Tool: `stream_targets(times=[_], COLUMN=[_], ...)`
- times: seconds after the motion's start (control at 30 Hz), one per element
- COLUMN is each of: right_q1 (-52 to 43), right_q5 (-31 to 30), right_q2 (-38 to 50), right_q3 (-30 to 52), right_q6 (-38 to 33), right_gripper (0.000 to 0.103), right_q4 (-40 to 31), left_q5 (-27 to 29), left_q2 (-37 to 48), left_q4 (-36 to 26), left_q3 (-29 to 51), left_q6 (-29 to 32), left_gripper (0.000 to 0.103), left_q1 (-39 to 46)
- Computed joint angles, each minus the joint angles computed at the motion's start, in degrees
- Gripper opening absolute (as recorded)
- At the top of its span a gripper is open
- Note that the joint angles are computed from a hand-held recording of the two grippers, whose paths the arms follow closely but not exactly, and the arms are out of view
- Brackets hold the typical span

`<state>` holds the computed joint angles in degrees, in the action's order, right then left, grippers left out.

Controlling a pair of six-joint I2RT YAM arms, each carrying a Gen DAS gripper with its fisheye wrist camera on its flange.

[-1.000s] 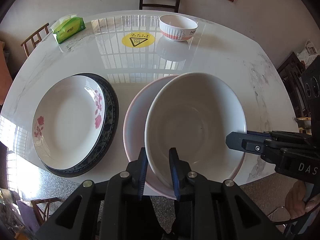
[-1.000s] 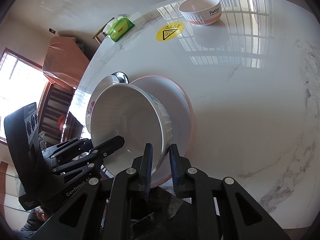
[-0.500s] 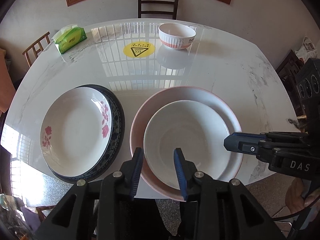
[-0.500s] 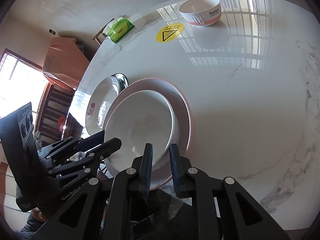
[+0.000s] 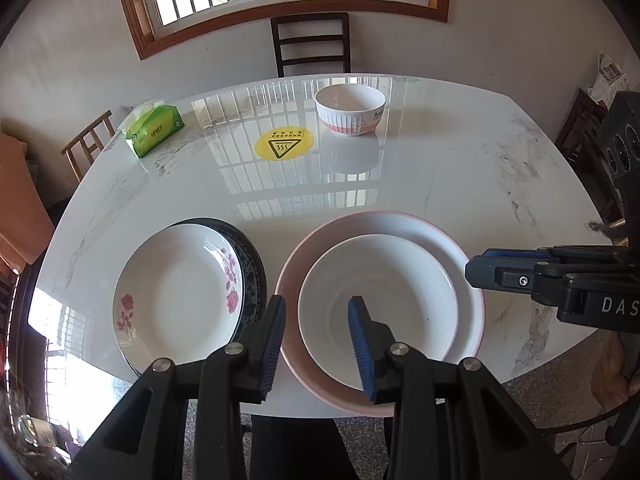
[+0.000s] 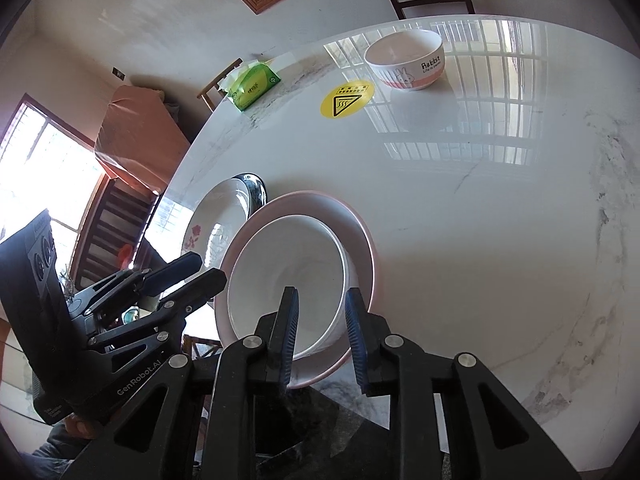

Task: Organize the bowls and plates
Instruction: 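Withdraw both grippers and move them to the white 'Rabbit' bowl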

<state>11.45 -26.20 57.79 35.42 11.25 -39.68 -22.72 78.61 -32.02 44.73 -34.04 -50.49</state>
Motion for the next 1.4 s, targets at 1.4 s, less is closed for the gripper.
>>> stream_targets(times=[1.4], right_q1=[-17.4], right_q5=[0.1], right_q2=[39.9], right_q3=[8.6], right_q6=[-2.2], right_gripper=[0.046], right_q4=[42.1], left_q5=[-0.5], left_q2=[36.2], left_q4=[2.0], left_q3=[36.1], left_q6=[24.6], left_gripper=[0.035], left_q1=[20.2])
